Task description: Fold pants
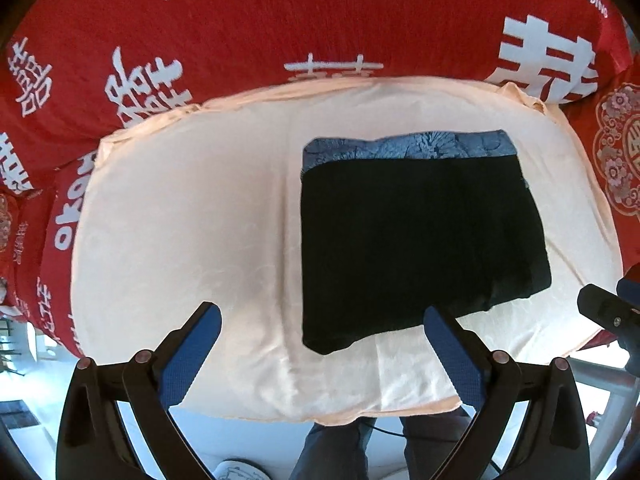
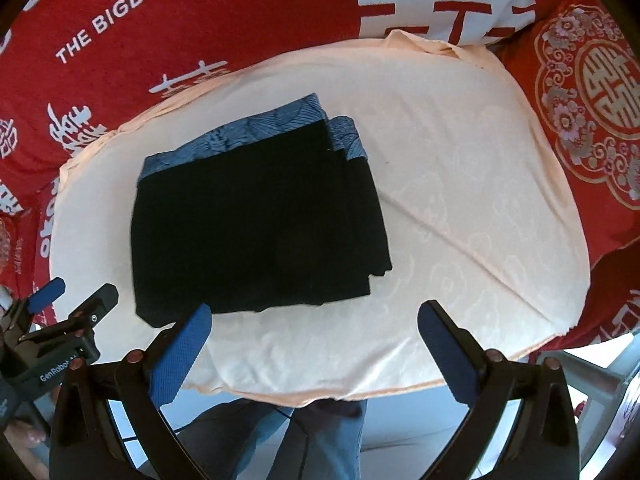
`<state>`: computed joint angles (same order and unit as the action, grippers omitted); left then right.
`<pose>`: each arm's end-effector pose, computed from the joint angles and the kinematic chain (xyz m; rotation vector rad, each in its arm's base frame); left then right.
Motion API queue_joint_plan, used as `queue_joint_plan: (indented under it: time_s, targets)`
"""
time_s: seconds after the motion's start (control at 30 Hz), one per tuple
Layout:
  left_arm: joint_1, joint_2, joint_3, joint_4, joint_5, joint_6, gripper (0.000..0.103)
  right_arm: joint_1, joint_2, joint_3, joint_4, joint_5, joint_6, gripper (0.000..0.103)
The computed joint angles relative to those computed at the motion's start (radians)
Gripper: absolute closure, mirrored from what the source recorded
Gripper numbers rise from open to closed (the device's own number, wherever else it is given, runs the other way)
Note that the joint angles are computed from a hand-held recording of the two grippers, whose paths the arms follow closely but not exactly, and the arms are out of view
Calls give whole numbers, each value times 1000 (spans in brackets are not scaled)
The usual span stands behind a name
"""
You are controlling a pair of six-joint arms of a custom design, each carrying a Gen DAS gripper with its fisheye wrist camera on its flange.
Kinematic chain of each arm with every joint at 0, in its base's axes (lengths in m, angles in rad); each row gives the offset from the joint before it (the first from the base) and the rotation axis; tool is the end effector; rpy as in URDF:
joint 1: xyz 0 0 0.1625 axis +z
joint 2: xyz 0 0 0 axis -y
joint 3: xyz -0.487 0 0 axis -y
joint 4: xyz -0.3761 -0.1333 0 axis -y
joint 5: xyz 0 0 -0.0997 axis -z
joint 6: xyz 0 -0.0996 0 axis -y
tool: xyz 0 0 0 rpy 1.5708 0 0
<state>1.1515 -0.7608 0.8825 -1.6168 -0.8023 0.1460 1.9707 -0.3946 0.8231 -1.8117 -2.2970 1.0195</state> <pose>-0.1489 -0.8315 0.3737 0.6959 2.2661 -0.0416 0.4028 -0.7805 0.1017 -0.6608 -2.3503 0.4299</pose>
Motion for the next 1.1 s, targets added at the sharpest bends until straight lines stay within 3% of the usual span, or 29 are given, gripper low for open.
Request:
queue_joint_plan:
  time_s: [0.5, 0.87, 1.1]
  targets:
    - [-25, -56, -24, 19, -21, 24, 1, 76, 82, -238, 263, -12, 136, 0]
    - [-58, -69, -6, 93, -4, -89, 1, 89, 100, -337, 375, -18, 71, 0]
    - [-86, -82, 24, 111, 28, -148, 1, 87, 50, -279, 396, -25, 67, 0]
